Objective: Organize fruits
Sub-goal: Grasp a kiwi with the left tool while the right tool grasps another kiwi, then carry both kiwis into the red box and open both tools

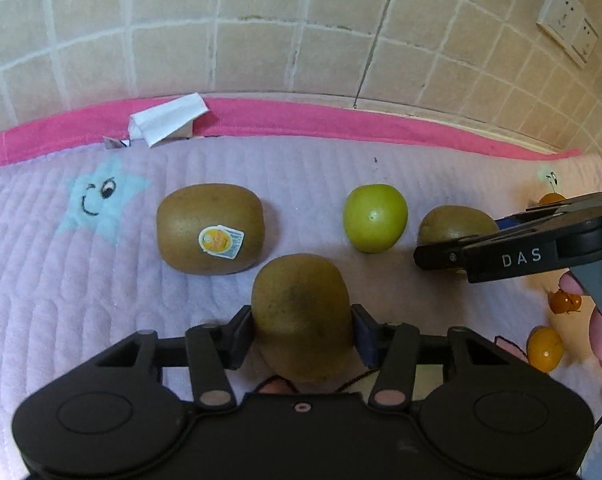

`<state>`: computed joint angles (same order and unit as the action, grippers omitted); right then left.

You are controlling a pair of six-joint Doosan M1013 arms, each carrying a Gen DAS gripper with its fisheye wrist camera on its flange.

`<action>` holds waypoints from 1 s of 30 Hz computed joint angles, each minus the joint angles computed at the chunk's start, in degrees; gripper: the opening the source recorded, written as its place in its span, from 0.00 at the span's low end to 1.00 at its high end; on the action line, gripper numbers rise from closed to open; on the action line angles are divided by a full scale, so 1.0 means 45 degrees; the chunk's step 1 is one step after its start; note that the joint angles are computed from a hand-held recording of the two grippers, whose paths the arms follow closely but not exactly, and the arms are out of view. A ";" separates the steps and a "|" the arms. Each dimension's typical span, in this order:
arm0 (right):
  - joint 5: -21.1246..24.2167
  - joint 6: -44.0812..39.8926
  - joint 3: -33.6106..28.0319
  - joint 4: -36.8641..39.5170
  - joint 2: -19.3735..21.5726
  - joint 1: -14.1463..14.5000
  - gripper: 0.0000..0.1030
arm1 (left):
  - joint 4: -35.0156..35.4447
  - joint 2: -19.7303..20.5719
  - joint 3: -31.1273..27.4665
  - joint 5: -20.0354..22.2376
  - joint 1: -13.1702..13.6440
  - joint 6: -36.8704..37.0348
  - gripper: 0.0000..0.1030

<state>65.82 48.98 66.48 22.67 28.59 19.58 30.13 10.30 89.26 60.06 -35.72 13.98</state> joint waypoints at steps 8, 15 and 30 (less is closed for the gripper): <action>-0.0179 0.0109 0.0358 0.0866 -0.0699 -0.0522 0.65 | 0.0639 -0.0138 -0.0374 0.0250 -0.0496 -0.0159 0.59; -0.0950 0.0096 0.0827 0.1896 -0.1606 -0.1454 0.65 | 0.1519 0.0279 -0.1527 0.0429 -0.1103 0.0535 0.59; -0.2019 0.2357 0.0463 0.1359 -0.1754 -0.4456 0.65 | -0.0621 0.3304 -0.6131 -0.1486 -0.1521 0.5735 0.59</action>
<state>56.74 59.58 68.57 28.78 20.70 -0.47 27.34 25.17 61.67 53.37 -42.56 39.79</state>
